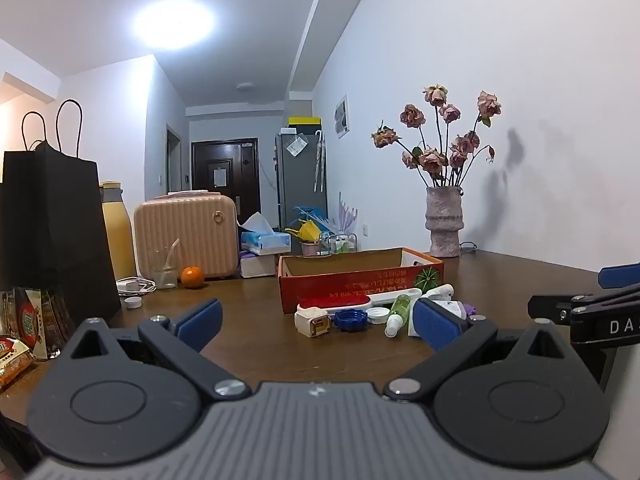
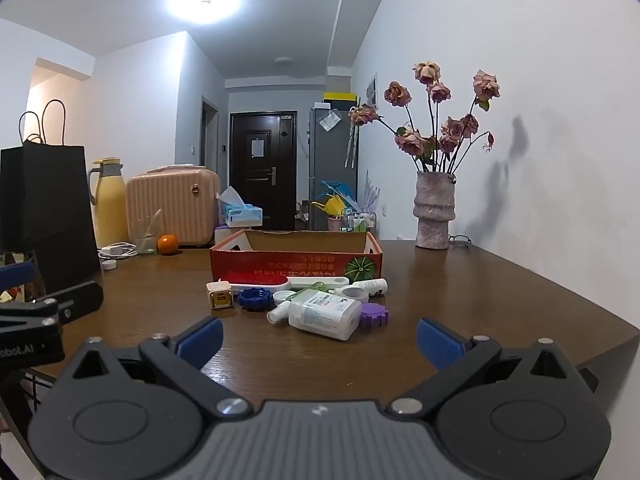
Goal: Organize rigid objects
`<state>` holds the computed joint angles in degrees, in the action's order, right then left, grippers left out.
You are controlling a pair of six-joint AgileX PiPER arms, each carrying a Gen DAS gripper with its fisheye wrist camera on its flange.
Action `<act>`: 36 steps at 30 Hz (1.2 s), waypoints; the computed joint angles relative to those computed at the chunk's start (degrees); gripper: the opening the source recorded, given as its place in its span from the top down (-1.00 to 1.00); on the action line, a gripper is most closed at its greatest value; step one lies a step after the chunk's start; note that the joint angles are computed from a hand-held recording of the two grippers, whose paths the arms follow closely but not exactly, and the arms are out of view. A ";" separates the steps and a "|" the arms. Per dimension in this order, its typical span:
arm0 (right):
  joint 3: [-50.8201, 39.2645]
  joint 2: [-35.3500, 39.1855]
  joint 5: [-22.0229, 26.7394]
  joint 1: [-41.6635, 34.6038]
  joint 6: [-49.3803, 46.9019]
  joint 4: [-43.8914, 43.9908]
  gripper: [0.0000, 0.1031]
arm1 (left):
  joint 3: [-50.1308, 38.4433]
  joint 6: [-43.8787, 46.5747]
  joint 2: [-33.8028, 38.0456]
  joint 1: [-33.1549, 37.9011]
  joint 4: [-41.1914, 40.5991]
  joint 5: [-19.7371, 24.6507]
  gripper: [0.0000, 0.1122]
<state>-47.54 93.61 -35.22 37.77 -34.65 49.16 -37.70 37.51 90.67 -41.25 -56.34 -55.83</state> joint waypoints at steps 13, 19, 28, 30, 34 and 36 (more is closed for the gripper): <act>-1.56 -0.62 1.63 0.39 -3.38 3.52 -1.00 | 0.05 -1.70 0.85 0.91 1.71 -0.43 -0.84; -0.44 -0.14 0.33 0.50 -1.07 1.35 -1.00 | -0.32 -1.33 1.43 0.63 1.19 -0.71 -0.84; -0.40 0.09 -0.47 1.13 -2.04 1.84 -1.00 | 0.38 -1.74 1.51 -0.36 1.81 -2.30 -0.84; -0.35 0.12 -0.75 1.33 -2.34 1.98 -1.00 | 0.87 -2.19 1.40 -0.40 2.24 -2.71 -0.84; -0.20 0.02 -1.03 1.67 -2.54 2.27 -1.00 | 1.18 -2.22 1.40 -0.73 2.27 -3.20 -0.84; -0.16 0.06 -1.29 1.84 -2.59 2.43 -1.00 | 1.06 -2.32 1.44 -0.41 2.54 -3.01 -0.84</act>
<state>-47.70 93.67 -36.51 39.60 -37.24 51.59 -36.65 35.19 92.11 -41.67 -53.80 -58.84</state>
